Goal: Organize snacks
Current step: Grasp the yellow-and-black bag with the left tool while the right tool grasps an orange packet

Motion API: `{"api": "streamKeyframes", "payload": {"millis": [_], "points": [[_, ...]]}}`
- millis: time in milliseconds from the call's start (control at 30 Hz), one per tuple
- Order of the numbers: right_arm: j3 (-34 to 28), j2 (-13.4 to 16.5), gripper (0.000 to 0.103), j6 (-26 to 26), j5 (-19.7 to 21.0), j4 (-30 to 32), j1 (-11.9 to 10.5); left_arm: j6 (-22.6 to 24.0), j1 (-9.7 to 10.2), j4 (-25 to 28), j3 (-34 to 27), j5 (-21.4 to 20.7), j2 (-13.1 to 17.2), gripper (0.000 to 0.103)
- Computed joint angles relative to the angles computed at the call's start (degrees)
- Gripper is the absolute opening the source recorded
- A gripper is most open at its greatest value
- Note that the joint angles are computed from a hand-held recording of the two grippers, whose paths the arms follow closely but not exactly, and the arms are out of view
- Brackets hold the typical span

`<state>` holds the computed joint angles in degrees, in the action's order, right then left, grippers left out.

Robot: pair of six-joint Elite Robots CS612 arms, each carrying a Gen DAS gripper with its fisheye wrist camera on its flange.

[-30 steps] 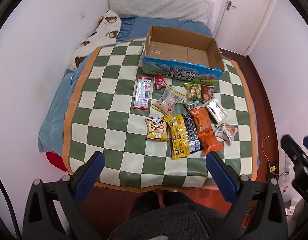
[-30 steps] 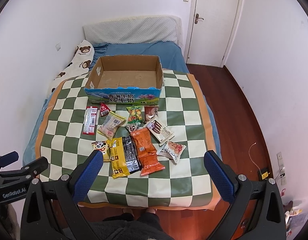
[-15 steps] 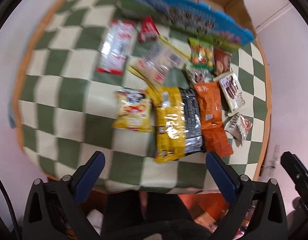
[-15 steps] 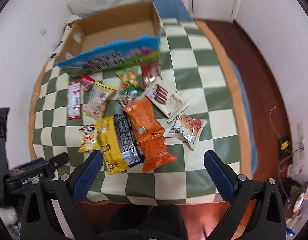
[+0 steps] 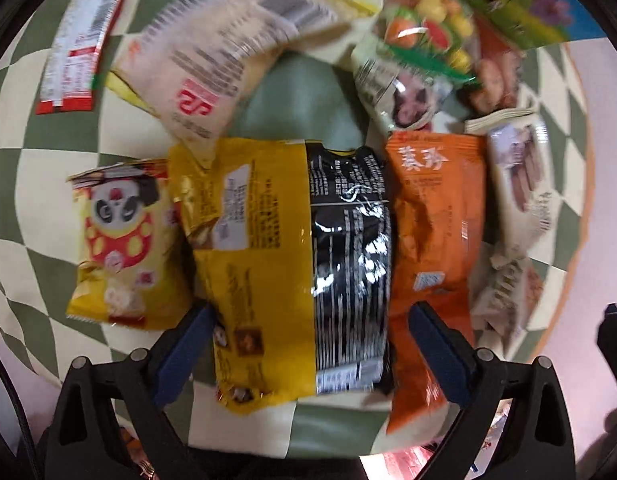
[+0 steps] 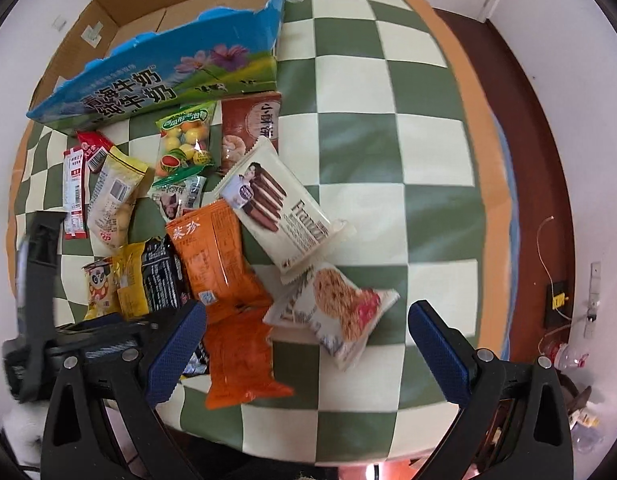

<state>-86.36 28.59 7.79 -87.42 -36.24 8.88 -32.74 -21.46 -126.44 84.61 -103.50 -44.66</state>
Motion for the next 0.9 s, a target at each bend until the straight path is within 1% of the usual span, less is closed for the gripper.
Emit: {"api": "streamKeyframes", "payload": {"millis": [33, 67, 167, 267, 333, 400, 467, 500, 533, 600, 633, 700, 767, 833, 900], "points": [[0.6, 0.0, 0.102, -0.71, 0.3, -0.24, 0.05, -0.46, -0.1, -0.46, 0.07, 0.37, 0.14, 0.098], [1.19, 0.04, 0.102, -1.44, 0.61, -0.59, 0.16, -1.57, -0.34, -1.28, 0.39, 1.83, 0.21, 0.092], [2.02, 0.29, 0.102, -2.5, 1.9, -0.64, 0.53, -2.39, -0.38, -4.24, 1.64, 2.18, 0.15, 0.088], [3.02, 0.65, 0.1, -2.46, 4.41, -0.19, 0.57, -1.42, -0.64, -7.13, 3.48, 3.33, -0.55, 0.086], [3.64, 1.0, 0.099, -1.88, 6.45, -0.26, 0.57, 0.42, -0.59, -8.6, 5.95, 5.16, -1.76, 0.086], [4.18, 1.34, 0.099, -1.53, 8.09, -0.75, 0.73, 1.65, -0.2, -8.44, 7.26, 7.32, -2.71, 0.086], [5.0, 1.72, 0.099, -1.64, 9.59, -1.77, 1.16, 1.5, 0.76, -8.01, 8.8, 9.71, -3.62, 0.086], [5.42, 1.89, 0.099, -1.7, 10.12, -2.3, 1.4, 1.45, 1.2, -7.91, 9.24, 10.25, -3.85, 0.086], [5.96, 2.04, 0.099, -1.76, 10.58, -2.77, 1.67, 1.45, 1.75, -7.84, 9.63, 10.48, -4.02, 0.086], [7.26, 2.21, 0.098, -1.76, 10.31, -3.46, 2.31, 1.76, 2.58, -7.84, 9.81, 9.46, -3.97, 0.087], [7.93, 2.23, 0.095, -1.68, 10.02, -3.59, 2.61, 2.58, 3.11, -7.65, 9.62, 7.99, -3.7, 0.088], [9.21, 2.23, 0.089, -1.41, 9.43, -3.57, 3.11, 3.69, 3.44, -6.94, 9.17, 7.16, -3.21, 0.089], [9.77, 2.42, 0.073, -0.61, 7.88, -3.8, 3.57, 3.89, 3.37, -7.23, 9.22, 7.84, -2.97, 0.09], [9.05, 2.87, 0.068, 0.09, 7.12, -4.57, 3.8, 3.18, 3.14, -7.94, 9.38, 8.7, -2.84, 0.089], [7.87, 3.25, 0.064, 0.48, 6.61, -4.42, 4.08, 2.48, 2.6, -9.89, 10.51, 9.9, -3.3, 0.087]]}}
